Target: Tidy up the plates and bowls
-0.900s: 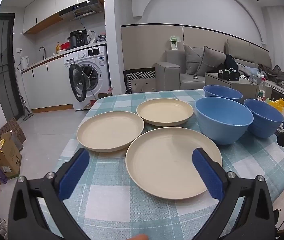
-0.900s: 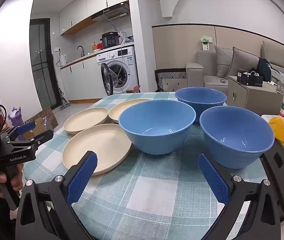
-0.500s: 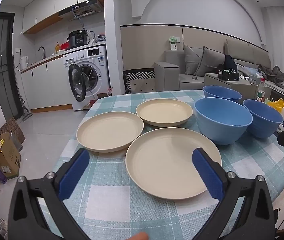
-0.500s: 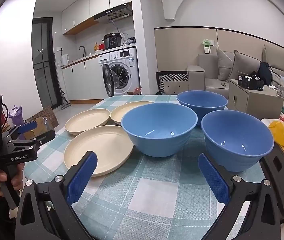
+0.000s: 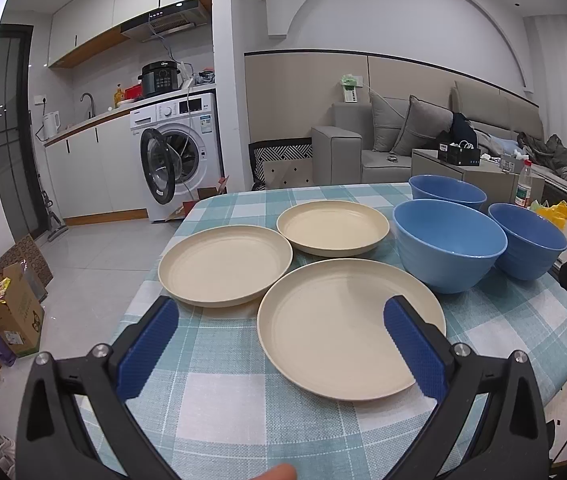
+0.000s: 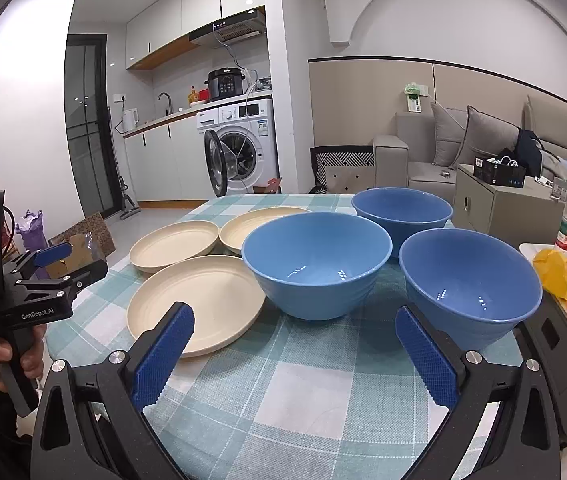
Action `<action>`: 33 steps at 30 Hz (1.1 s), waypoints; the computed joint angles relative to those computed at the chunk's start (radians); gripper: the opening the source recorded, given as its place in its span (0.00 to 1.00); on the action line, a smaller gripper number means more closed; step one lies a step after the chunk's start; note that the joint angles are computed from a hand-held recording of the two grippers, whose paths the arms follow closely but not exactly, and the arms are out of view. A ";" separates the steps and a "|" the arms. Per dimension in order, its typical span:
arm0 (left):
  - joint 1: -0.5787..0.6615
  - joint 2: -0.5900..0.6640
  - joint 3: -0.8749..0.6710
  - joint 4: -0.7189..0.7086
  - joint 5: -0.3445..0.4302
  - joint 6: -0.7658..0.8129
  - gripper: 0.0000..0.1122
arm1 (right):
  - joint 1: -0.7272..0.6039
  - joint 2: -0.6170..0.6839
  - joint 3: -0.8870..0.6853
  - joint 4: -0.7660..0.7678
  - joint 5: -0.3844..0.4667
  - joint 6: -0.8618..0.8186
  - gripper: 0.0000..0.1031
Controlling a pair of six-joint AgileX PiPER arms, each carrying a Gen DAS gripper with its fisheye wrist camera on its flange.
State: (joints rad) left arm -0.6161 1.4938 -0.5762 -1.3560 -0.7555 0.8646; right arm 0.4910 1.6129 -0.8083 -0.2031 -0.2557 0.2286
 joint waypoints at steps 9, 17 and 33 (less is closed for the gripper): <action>0.004 -0.003 0.005 0.007 0.000 -0.004 0.92 | -0.002 0.003 -0.003 0.000 0.004 -0.003 1.00; 0.005 -0.005 0.005 0.006 0.002 -0.002 0.92 | 0.000 0.003 0.000 0.024 -0.002 -0.027 1.00; 0.018 -0.021 0.025 0.030 0.003 -0.024 0.92 | -0.008 0.002 -0.010 0.000 0.003 -0.016 1.00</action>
